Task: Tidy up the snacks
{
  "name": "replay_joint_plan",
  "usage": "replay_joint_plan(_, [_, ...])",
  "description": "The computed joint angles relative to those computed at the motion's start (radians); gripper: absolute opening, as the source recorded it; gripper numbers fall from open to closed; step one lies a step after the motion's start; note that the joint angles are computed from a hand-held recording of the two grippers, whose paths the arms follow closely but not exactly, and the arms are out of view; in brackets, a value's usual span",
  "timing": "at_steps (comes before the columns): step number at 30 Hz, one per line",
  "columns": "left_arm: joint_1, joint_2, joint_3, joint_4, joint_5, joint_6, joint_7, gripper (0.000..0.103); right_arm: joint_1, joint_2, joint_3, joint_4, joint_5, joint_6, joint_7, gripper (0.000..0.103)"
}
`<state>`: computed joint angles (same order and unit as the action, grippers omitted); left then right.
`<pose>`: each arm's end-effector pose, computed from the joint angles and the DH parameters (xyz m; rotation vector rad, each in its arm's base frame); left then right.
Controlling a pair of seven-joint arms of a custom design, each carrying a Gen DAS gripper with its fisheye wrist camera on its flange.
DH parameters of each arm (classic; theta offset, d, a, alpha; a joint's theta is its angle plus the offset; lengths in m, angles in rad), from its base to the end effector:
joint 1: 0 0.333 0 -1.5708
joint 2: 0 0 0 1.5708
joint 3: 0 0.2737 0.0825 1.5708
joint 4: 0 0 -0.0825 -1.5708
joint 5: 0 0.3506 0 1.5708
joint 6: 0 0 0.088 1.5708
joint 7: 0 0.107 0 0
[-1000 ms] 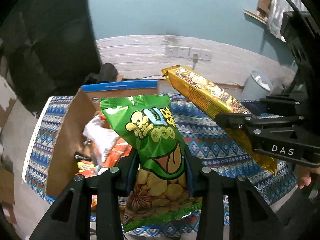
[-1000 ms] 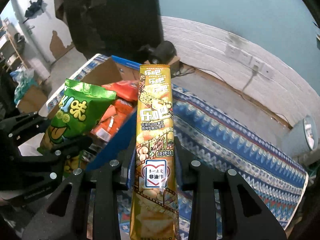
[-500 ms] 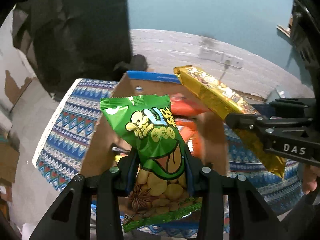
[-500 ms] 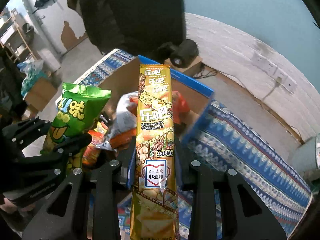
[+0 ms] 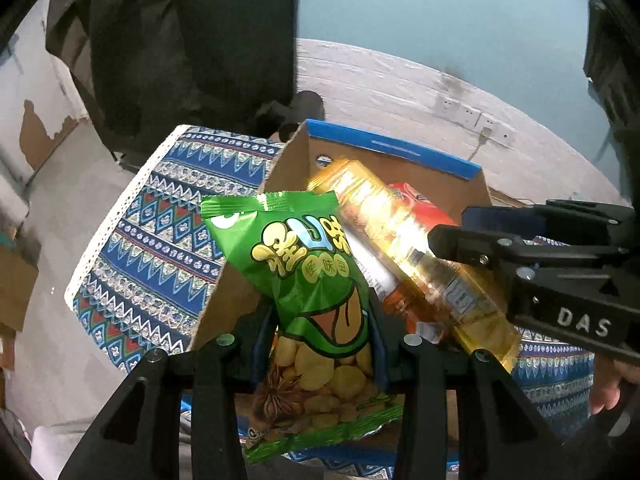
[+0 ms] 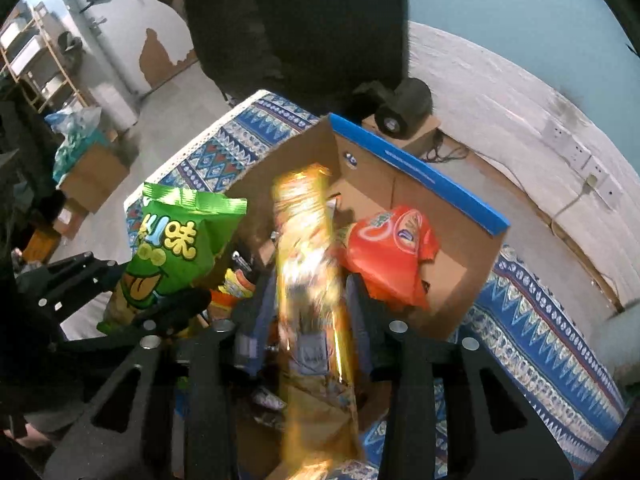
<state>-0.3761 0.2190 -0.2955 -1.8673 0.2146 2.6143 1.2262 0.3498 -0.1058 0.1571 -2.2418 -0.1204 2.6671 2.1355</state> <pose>0.4847 -0.3776 0.4384 -1.4868 2.3923 -0.7106 0.4553 0.2585 0.4472 -1.9002 1.8292 -0.3052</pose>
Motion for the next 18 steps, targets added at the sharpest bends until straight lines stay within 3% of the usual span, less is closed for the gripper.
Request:
replay_joint_plan(8, [-0.003,-0.048,0.006,-0.041,0.027,-0.001,-0.022,0.068,-0.011,-0.063,0.01,-0.045,-0.026,-0.004,0.037,0.061])
replay_joint_plan(18, [-0.015,-0.138,-0.002,-0.102,0.082,-0.001,-0.027,0.08,-0.039,-0.209,0.056,-0.143,-0.042,-0.049,0.062,0.072])
